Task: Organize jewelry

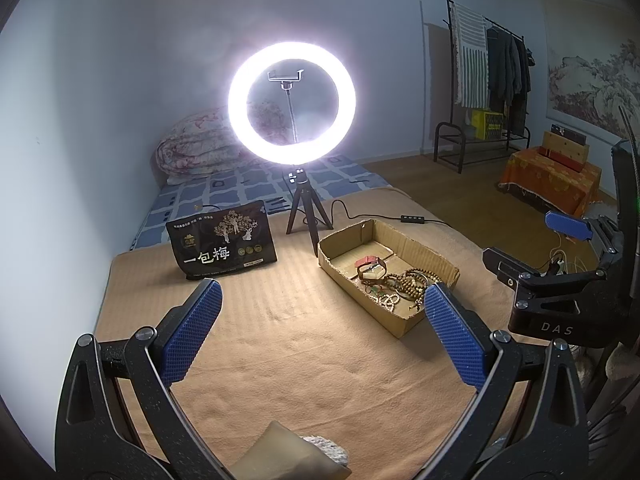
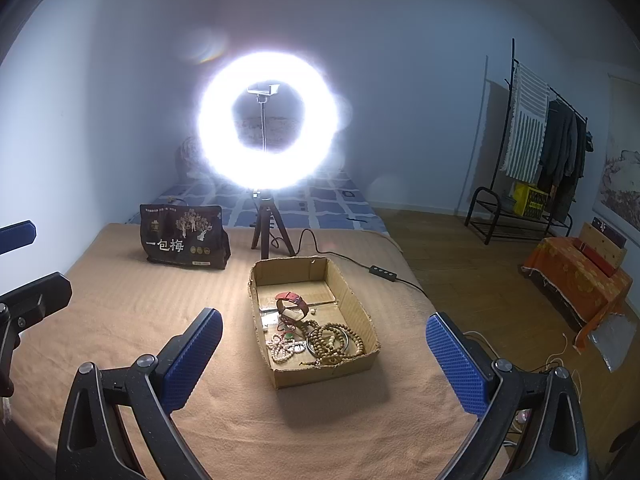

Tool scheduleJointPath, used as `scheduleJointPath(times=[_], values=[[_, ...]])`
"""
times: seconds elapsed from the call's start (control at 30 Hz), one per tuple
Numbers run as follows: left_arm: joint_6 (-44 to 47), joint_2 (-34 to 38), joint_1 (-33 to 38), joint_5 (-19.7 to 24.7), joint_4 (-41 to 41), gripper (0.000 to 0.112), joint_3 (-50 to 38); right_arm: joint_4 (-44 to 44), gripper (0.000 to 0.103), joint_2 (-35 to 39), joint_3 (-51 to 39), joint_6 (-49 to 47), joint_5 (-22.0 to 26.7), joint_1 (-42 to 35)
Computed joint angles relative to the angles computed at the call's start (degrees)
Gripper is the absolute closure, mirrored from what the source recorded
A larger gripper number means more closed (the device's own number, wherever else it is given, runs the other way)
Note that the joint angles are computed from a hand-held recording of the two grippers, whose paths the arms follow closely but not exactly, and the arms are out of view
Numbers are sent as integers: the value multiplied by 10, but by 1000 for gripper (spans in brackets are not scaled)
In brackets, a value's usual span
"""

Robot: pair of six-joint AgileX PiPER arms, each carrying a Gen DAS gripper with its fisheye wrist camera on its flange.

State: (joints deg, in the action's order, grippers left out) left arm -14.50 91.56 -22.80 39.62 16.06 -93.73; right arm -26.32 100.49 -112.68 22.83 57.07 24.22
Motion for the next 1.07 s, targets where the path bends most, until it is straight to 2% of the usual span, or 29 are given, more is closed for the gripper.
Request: scheduleJointPath(times=[0.8,1.07], values=[[-5,-1,-4,1,6,9,1,2,0,-3,11,-5,-5,0],[-45,-3,-24,-8,64,9,4,5,0,-1,7,-11,-1,0]])
